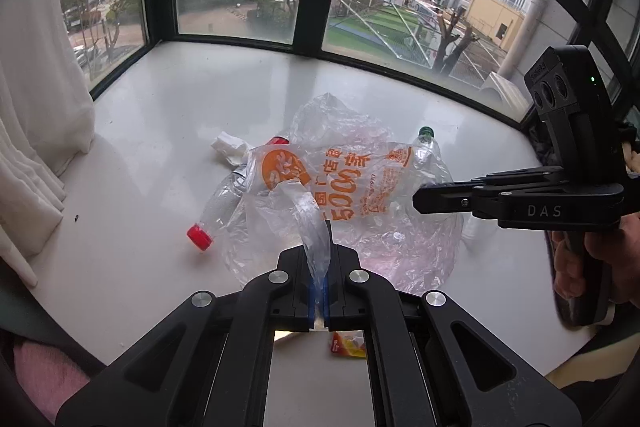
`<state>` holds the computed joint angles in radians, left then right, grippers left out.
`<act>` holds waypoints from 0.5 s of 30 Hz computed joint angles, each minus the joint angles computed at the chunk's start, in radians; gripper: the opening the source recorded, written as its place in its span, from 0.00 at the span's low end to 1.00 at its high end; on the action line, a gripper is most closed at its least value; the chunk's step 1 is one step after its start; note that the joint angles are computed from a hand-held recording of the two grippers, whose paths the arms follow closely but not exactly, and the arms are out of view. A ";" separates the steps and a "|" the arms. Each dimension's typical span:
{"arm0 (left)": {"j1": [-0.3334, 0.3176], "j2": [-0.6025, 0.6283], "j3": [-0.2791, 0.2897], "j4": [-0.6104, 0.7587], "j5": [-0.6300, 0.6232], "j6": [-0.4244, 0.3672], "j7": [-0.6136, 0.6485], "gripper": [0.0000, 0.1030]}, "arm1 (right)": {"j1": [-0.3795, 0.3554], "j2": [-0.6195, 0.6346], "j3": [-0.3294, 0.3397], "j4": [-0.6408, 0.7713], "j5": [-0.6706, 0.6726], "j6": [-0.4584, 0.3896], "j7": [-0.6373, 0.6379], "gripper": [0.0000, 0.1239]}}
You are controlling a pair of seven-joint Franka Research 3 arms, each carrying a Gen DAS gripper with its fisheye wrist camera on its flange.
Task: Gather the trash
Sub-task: 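Carry the orange-printed bag into the trash bin and open the left gripper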
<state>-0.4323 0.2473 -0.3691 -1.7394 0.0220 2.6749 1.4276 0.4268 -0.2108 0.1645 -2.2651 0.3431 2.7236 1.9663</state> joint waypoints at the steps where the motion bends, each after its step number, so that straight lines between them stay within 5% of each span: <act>1: 0.003 -0.034 0.002 -0.035 -0.003 0.010 -0.011 0.01 | 0.005 -0.003 0.006 0.006 -0.005 -0.002 -0.003 0.06; 15: 0.018 -0.525 0.098 -0.508 0.008 0.029 -0.198 0.01 | 0.138 0.181 0.078 0.255 -0.044 -0.032 -0.050 0.06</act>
<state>-0.4141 -0.2780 -0.2710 -2.2477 0.0302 2.7039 1.2293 0.5648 -0.0299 0.2429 -2.0105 0.2990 2.6914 1.9164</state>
